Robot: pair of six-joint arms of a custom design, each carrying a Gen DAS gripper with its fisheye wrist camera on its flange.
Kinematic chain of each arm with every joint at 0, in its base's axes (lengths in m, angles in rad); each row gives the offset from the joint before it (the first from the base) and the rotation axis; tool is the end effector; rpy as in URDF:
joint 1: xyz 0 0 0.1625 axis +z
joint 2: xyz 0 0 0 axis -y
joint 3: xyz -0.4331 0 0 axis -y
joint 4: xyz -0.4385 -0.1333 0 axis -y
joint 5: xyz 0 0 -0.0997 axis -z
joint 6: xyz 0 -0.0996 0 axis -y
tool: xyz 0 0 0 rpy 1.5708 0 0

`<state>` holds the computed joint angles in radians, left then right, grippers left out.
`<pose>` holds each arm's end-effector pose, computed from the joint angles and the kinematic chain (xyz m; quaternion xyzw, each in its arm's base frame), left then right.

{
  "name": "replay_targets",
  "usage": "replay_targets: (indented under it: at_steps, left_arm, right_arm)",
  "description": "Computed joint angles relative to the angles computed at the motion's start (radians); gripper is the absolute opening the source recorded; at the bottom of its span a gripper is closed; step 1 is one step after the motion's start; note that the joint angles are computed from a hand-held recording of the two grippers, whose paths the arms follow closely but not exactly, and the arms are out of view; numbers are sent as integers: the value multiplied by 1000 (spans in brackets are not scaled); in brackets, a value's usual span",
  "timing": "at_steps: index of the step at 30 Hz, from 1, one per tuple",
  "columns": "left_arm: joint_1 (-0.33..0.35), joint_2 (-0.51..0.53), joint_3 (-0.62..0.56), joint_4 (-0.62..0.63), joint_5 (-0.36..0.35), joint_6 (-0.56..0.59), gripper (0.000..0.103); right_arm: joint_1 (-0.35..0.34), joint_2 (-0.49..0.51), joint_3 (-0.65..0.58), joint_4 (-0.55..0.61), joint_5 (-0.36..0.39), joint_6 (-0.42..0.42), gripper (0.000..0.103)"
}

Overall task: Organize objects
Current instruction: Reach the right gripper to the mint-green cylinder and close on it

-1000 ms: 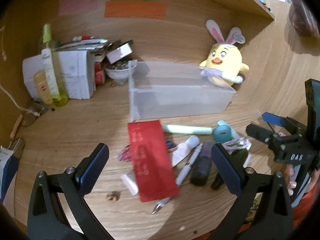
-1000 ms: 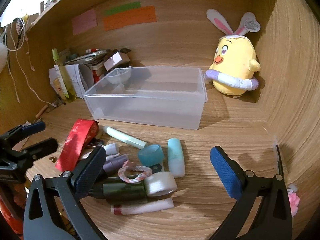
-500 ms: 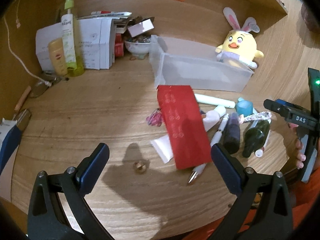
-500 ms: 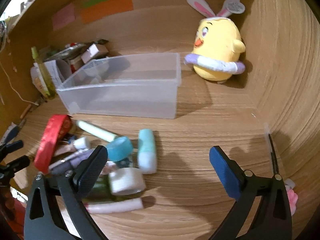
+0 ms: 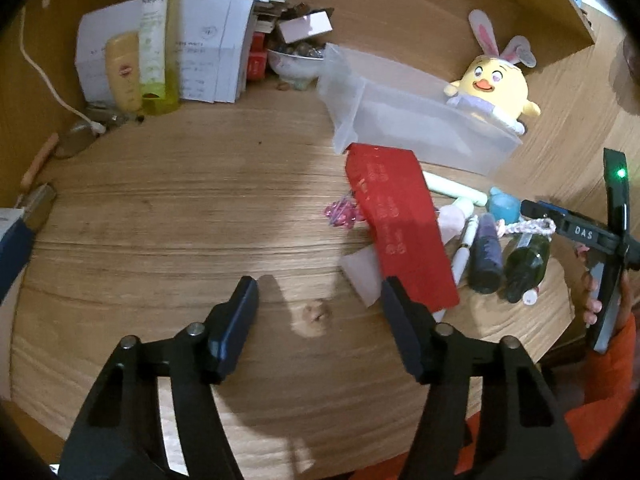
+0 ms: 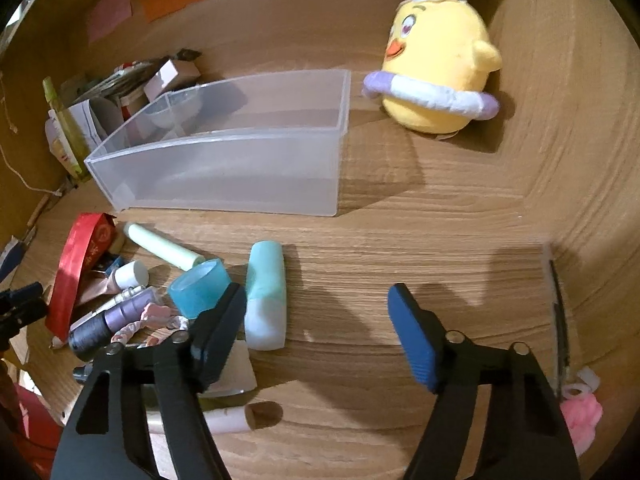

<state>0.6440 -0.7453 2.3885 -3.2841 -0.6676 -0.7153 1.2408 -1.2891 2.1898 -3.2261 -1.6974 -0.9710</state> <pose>-0.1852 -0.4035 -0.0357 0.0797 0.8958 -0.3407 0.2741 -0.0585 -0.5434 0.2312 0.2702 -0.8879 0.2570 0.2695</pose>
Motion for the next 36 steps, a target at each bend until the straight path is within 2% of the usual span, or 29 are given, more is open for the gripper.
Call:
replay_targets:
  at_steps: [1, 3, 7, 10, 17, 25, 29, 32, 36]
  left_arm:
    - [-3, -4, 3, 13, 1, -6, 57]
    - [-10, -7, 8, 31, 4, -8, 44]
    - [-21, -5, 9, 57, 9, 0, 29]
    - [-23, -5, 7, 71, 10, -1, 12]
    - [1, -10, -10, 53, 5, 13, 13]
    - [14, -8, -53, -17, 14, 103, 13]
    - [17, 0, -86, -56, 11, 168, 13]
    - [25, 11, -119, -87, 2, 228, 13]
    - [31, 33, -167, -111, -7, 294, 13]
  right_arm:
    - [2, 4, -6, 13, -3, 0, 63]
    - [6, 12, -11, 18, -9, -1, 60]
    - [17, 25, -25, 30, -27, -2, 55]
    - [21, 31, -32, 35, -38, 2, 55]
    - [19, 31, -33, 45, -39, -14, 55]
    - [26, 25, -46, 114, -38, -38, 54]
    - [30, 29, -73, 178, -40, -22, 28]
    - [32, 41, -95, 196, -52, -11, 22]
    - [28, 48, -112, 202, -49, -9, 21]
